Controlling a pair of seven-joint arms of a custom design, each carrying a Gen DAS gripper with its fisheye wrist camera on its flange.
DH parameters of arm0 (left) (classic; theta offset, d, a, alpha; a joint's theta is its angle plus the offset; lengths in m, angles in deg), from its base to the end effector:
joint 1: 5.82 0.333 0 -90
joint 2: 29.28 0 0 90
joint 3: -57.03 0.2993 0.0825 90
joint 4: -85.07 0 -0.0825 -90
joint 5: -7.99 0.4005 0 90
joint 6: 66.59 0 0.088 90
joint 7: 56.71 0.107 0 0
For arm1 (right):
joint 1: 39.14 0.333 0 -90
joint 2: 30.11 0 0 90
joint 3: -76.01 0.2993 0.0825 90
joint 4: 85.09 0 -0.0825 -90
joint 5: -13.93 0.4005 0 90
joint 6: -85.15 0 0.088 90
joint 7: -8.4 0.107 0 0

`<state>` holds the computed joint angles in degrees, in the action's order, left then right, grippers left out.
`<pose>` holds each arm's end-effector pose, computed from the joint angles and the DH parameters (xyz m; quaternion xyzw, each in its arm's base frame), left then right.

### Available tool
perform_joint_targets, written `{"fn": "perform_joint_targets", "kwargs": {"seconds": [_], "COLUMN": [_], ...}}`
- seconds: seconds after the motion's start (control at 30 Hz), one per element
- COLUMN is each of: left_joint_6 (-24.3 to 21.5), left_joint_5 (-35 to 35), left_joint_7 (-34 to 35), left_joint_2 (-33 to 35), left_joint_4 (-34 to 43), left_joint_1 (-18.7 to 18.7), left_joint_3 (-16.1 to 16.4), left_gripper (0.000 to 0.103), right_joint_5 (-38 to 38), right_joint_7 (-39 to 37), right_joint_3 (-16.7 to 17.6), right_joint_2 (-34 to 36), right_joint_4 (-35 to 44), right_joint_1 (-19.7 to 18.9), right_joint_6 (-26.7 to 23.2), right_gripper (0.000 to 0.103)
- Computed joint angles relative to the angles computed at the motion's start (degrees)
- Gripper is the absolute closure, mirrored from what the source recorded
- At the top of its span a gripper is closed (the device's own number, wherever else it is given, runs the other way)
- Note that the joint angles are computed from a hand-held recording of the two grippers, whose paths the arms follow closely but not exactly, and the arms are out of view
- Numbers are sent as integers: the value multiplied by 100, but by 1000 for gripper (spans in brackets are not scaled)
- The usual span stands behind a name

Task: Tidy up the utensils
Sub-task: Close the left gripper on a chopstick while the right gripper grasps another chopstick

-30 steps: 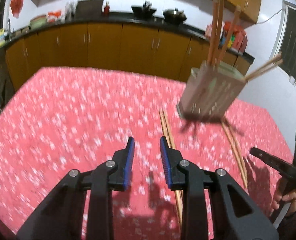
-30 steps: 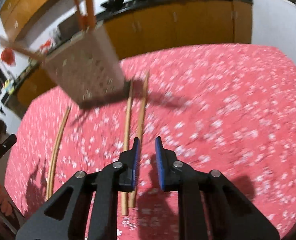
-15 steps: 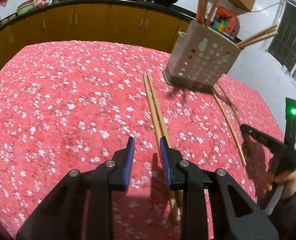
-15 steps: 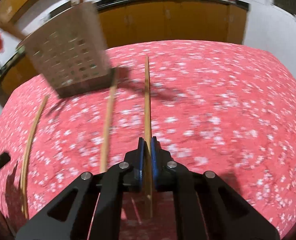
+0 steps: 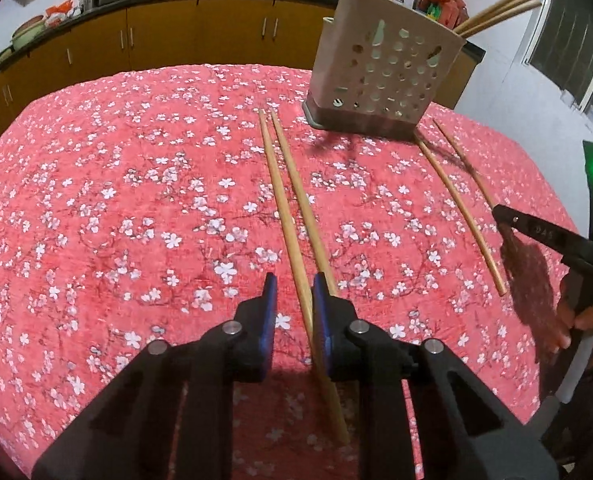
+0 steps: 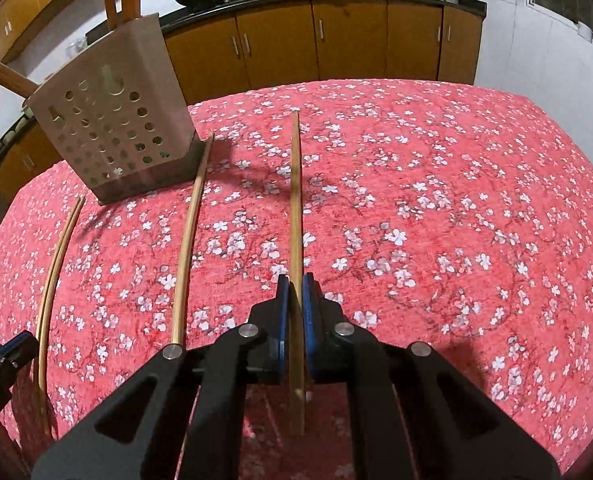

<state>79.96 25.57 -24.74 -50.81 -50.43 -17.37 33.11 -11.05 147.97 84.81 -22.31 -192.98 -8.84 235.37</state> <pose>0.4011 -0.3047 0.4937 -0.7245 0.6128 -0.2581 0.1814 0.5015 0.4151 0.4800 -0.7077 0.6260 -0.1523 0.2902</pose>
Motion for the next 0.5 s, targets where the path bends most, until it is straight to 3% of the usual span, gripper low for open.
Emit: {"fn": "perform_joint_targets", "kwargs": {"seconds": [0.1,0.23,0.5], "left_joint_6": [-116,-403,-560], "left_joint_5": [107,506,923], "left_joint_7": [-98,-318,-305], "left_joint_2": [40,235,480], "left_joint_4": [65,288,491], "left_joint_1": [46,113,172], "left_joint_3": [-67,-182,165], "left_gripper": [84,92,95], "right_joint_5": [6,-18,-18], "right_joint_7": [-42,-49,-161], "right_joint_3": [14,33,45], "right_joint_2": [-55,-101,-23], "right_joint_4": [-68,-143,-41], "right_joint_1": [3,21,29], "right_joint_6": [26,74,61], "right_gripper": [95,95,95]}}
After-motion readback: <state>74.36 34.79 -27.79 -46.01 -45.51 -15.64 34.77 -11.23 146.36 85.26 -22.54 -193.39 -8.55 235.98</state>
